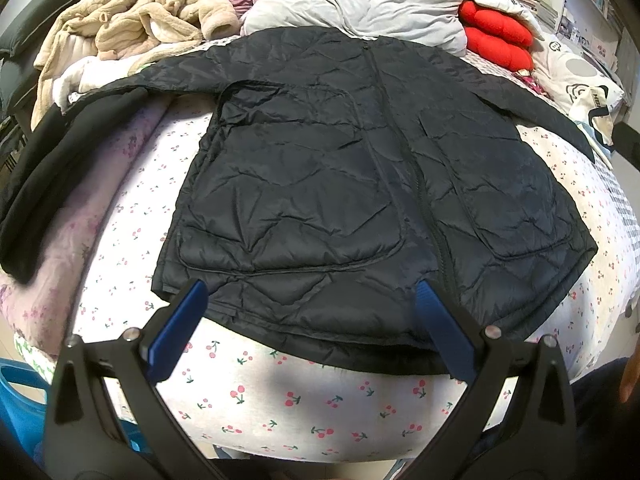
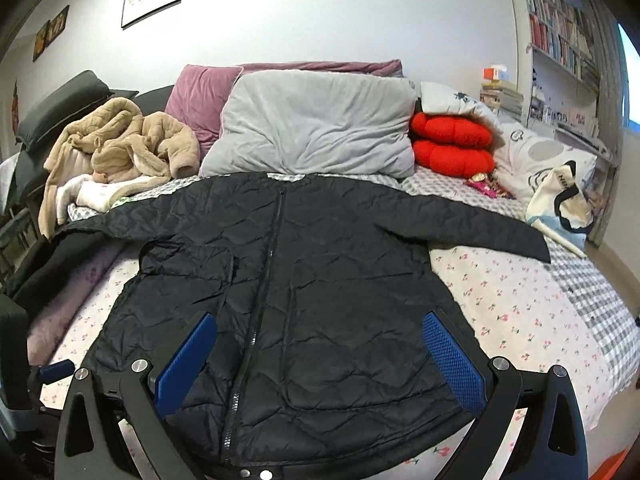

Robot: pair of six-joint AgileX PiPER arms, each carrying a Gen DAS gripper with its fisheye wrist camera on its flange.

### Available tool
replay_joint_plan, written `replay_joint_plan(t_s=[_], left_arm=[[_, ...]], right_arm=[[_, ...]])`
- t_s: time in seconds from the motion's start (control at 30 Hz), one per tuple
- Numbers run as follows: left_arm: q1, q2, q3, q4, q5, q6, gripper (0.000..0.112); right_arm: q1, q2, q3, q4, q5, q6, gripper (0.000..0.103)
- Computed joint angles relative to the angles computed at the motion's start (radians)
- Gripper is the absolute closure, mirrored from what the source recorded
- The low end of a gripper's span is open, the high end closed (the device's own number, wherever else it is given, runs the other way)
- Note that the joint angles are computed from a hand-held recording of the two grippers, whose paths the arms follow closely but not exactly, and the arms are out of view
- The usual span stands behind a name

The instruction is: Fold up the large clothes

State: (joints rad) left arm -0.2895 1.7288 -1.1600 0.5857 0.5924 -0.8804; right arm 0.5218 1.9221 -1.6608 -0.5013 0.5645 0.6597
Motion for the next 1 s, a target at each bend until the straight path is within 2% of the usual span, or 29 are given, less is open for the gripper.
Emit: replay_joint_plan(t_s=[0.17, 0.3, 0.47, 0.6, 0.7, 0.77, 0.83, 0.9, 0.93, 0.97, 1.0], left_arm=[[0.001, -0.011, 0.025, 0.054, -0.033, -0.052, 0.009], [0.019, -0.004, 0.005, -0.045, -0.024, 0.033, 0.009], [0.072, 0.031, -0.035, -0.164, 0.0, 0.17, 0.009], [0.181, 0.089, -0.072, -0.226, 0.028, 0.221, 0.009], [0.299, 0.141, -0.099, -0.287, 0.027, 0.243, 0.009], [0.348, 0.176, -0.127, -0.306, 0.046, 0.252, 0.01], [0.38, 0.237, -0.186, -0.375, 0.116, 0.295, 0.019], [0.387, 0.255, -0.189, -0.403, 0.136, 0.286, 0.036], [0.391, 0.266, -0.179, -0.441, 0.111, 0.296, 0.041], [0.376, 0.27, -0.17, -0.439, 0.104, 0.281, 0.046], [0.347, 0.262, -0.163, -0.396, 0.109, 0.252, 0.06]], right_arm=[[-0.02, 0.024, -0.043, 0.129, 0.036, -0.122, 0.0], [-0.018, 0.013, -0.021, 0.108, 0.027, -0.112, 0.0], [-0.059, 0.061, -0.061, 0.189, 0.071, -0.183, 0.0], [-0.151, 0.169, -0.181, 0.251, 0.245, -0.196, 0.0], [-0.307, 0.3, -0.314, 0.457, 0.439, -0.216, 0.0], [-0.386, 0.331, -0.316, 0.571, 0.466, -0.227, 0.003], [-0.45, 0.37, -0.335, 0.66, 0.502, -0.254, 0.01], [-0.482, 0.412, -0.364, 0.717, 0.536, -0.268, 0.014], [-0.491, 0.428, -0.379, 0.74, 0.548, -0.277, 0.027], [-0.495, 0.451, -0.407, 0.756, 0.567, -0.282, 0.033], [-0.495, 0.463, -0.423, 0.759, 0.574, -0.284, 0.044]])
